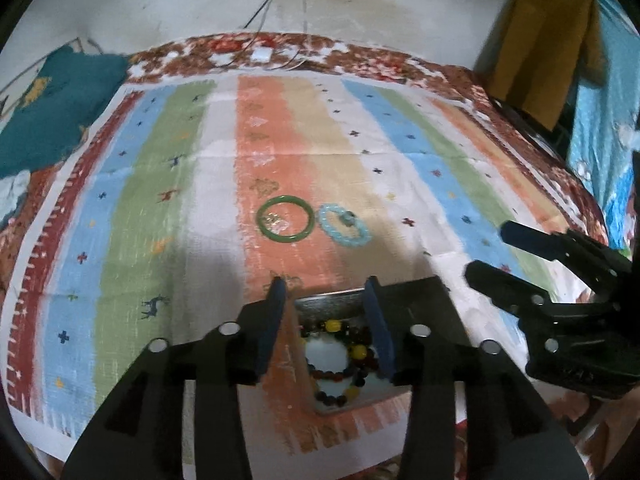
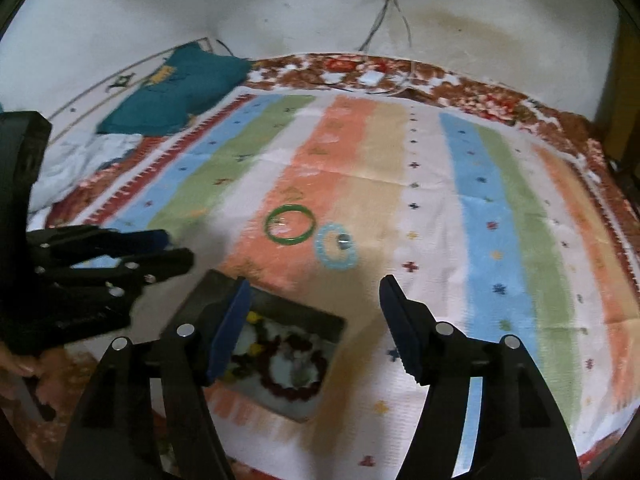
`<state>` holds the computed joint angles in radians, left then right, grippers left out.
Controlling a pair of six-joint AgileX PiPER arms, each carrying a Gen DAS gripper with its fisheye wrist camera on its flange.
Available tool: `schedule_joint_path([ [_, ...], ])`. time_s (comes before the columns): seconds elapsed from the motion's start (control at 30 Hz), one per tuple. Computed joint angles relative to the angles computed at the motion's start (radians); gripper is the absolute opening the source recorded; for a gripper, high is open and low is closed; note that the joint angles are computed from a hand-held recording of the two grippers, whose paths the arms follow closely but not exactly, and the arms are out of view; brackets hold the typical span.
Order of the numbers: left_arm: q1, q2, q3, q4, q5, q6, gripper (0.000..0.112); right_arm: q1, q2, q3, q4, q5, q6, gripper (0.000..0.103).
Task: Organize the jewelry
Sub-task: 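Raise both open tools and move toward the jade bangle and blue bracelet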
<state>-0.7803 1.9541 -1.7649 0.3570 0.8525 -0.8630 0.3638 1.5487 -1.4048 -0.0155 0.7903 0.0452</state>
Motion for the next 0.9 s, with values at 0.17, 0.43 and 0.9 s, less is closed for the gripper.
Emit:
schedule_joint_path([
  [0.17,0.014,0.005,-0.008,0.045,0.031,-0.031,0.07,-0.011,0.048,-0.04,-0.058,0.045,0.07,0.071],
  [0.43,0.045,0.102,-0.143,0.123,0.132,-0.015,0.097,-0.044,0.098,-0.09,-0.123,0.064,0.192,0.081],
  [0.9,0.143,0.235,-0.342,-0.006,0.165,0.092,0.097,-0.023,0.272,-0.272,-0.205,0.117,0.138,0.081],
])
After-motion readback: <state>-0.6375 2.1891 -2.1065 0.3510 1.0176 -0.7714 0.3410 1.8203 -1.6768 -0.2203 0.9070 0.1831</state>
